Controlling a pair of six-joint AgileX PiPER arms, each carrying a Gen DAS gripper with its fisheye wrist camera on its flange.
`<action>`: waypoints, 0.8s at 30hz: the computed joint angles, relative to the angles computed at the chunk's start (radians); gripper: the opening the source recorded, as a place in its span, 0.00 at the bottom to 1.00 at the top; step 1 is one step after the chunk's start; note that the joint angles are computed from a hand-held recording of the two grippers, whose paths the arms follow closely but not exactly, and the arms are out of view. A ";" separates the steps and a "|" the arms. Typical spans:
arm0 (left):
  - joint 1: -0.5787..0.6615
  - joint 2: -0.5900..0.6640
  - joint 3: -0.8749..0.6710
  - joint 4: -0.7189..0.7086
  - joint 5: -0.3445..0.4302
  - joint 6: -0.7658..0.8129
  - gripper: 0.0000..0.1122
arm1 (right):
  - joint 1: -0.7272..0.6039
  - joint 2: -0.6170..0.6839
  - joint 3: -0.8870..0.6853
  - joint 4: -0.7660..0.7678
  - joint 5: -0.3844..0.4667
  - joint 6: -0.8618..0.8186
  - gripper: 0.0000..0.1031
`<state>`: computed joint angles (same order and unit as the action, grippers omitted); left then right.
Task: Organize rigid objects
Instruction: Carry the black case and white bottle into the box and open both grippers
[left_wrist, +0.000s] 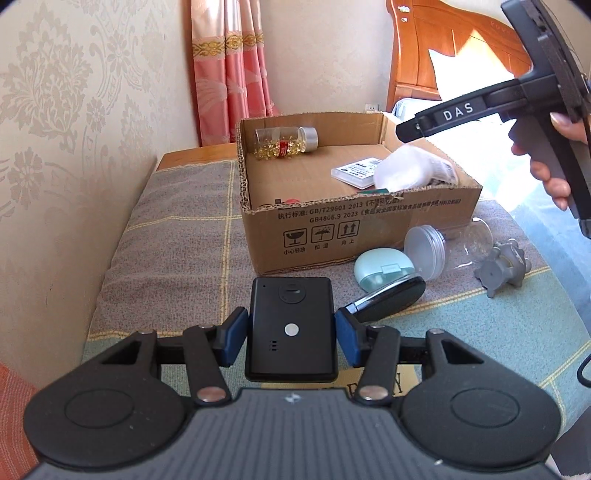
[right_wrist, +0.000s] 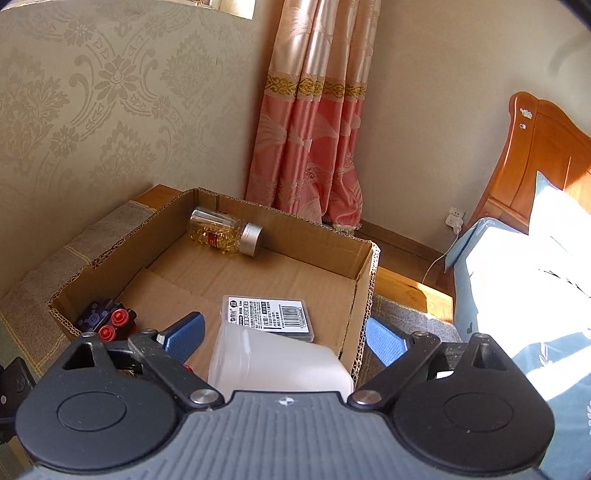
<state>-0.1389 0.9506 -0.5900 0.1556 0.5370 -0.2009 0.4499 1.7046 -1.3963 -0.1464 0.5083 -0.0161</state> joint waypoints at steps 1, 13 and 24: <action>-0.002 0.004 -0.006 0.003 -0.004 -0.003 0.45 | -0.008 -0.012 0.020 0.030 -0.024 -0.016 1.00; -0.037 0.122 -0.153 0.106 -0.055 -0.091 0.46 | 0.025 -0.174 0.194 -0.056 0.035 0.195 1.00; -0.029 0.390 -0.378 0.111 -0.124 -0.096 0.46 | 0.040 -0.325 0.392 -0.108 -0.005 0.297 1.00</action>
<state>-0.1682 1.3401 -0.9681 0.2664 0.4135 -0.2969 0.4903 1.3799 -1.0042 -0.2540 0.5033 0.2807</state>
